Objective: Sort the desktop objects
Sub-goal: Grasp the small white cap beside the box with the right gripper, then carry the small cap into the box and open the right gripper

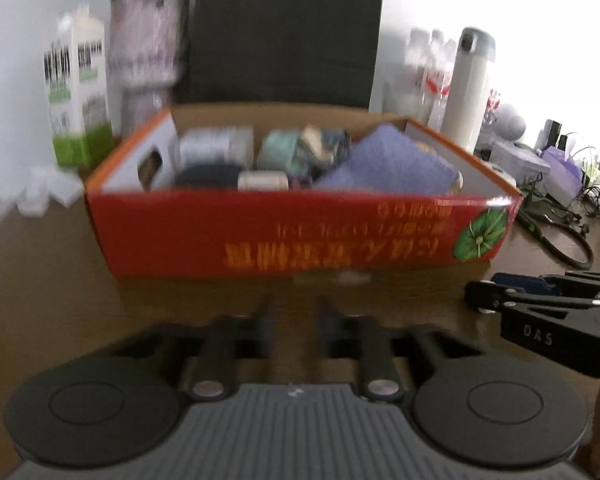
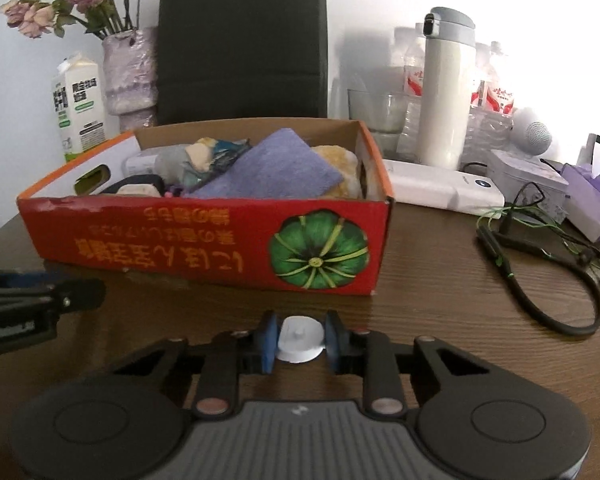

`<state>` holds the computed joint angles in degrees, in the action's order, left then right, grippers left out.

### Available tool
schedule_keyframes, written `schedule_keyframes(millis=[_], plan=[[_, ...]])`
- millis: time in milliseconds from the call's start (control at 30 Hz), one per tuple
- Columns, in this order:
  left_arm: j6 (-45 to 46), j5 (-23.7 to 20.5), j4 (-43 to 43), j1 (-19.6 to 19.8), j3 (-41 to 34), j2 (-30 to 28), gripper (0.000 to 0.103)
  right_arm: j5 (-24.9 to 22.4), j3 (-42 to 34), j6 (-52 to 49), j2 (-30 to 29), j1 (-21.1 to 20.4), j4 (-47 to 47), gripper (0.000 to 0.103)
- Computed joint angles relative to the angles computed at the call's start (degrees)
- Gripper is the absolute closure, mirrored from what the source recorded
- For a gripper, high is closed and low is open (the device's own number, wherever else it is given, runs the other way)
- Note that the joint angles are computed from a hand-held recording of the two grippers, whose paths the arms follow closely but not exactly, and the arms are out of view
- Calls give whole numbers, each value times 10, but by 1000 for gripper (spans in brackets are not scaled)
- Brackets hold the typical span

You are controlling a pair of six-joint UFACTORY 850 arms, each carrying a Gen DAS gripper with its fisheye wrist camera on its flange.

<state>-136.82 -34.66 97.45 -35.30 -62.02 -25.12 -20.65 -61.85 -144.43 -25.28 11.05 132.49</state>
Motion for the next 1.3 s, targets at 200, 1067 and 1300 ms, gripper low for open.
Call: schedule_keyframes(millis=[200,1067,1300], plan=[[7,-39,-20,-33,24,25,95,-46,61,39,57,-3,-42,80],[2,-346,-201,-365,118,112,96,-207,434,177,504,-162,-284,80],[-51,-410,-237,-440,114,99,95,-308,519,172,619,-274,-345,79]])
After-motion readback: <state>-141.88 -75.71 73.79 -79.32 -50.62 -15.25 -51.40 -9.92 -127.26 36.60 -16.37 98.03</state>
